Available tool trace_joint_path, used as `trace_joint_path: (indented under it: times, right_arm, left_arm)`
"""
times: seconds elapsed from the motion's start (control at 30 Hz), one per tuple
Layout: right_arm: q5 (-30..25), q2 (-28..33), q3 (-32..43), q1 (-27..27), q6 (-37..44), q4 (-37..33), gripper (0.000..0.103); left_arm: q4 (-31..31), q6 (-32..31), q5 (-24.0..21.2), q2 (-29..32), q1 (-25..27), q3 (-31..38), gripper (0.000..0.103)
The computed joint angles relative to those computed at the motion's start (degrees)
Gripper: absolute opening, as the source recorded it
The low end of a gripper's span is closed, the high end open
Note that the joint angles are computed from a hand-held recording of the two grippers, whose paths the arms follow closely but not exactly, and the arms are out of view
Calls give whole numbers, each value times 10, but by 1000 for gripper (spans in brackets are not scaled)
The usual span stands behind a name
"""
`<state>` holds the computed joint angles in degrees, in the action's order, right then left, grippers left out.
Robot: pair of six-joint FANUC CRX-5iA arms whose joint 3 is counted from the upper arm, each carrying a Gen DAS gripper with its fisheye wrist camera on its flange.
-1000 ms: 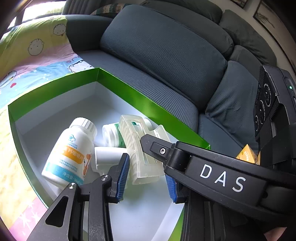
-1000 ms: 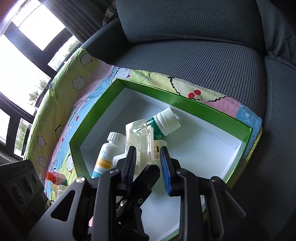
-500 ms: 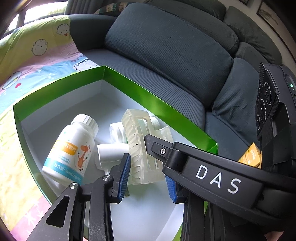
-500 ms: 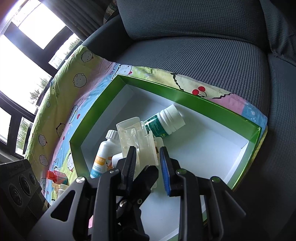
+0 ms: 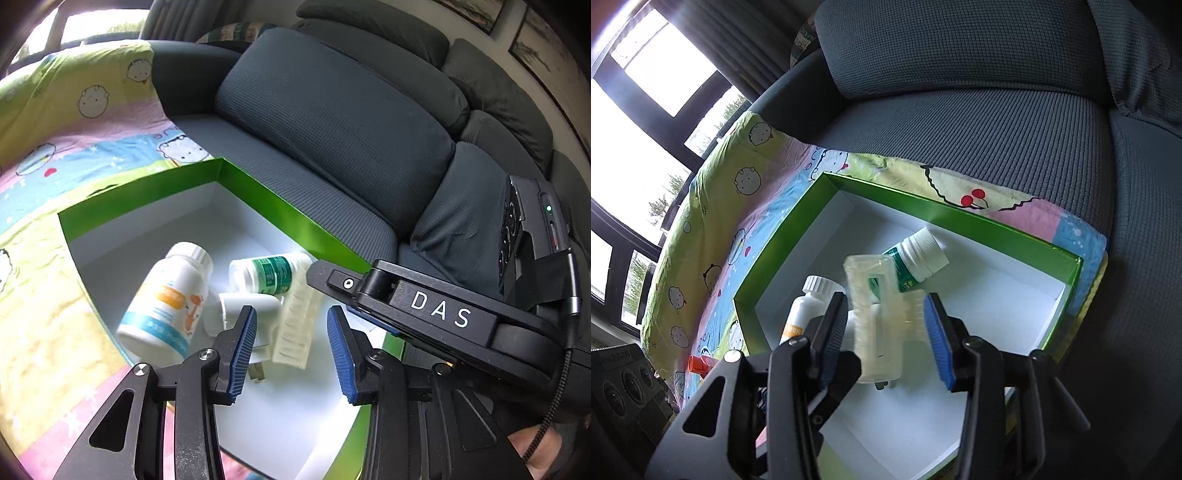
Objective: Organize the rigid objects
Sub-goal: 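Move the right gripper back to the white bottle with red-text label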
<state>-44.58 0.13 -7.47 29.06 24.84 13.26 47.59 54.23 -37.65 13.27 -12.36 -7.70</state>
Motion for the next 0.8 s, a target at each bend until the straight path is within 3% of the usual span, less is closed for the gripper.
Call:
trace_joint_path:
  times: [0.33,0.53,0.8]
  right_arm:
    - [27,-5,-8,16,-14,31,67]
    - [49,0,-1,31,7,29,75]
    - [72,11,4,57,3,47,84]
  left_arm:
    - [15,9,68,-81,33,-76,61]
    - [-35,59,81,-130,74,-115,76]
    - [-150,192,85,-193,157,-150,79]
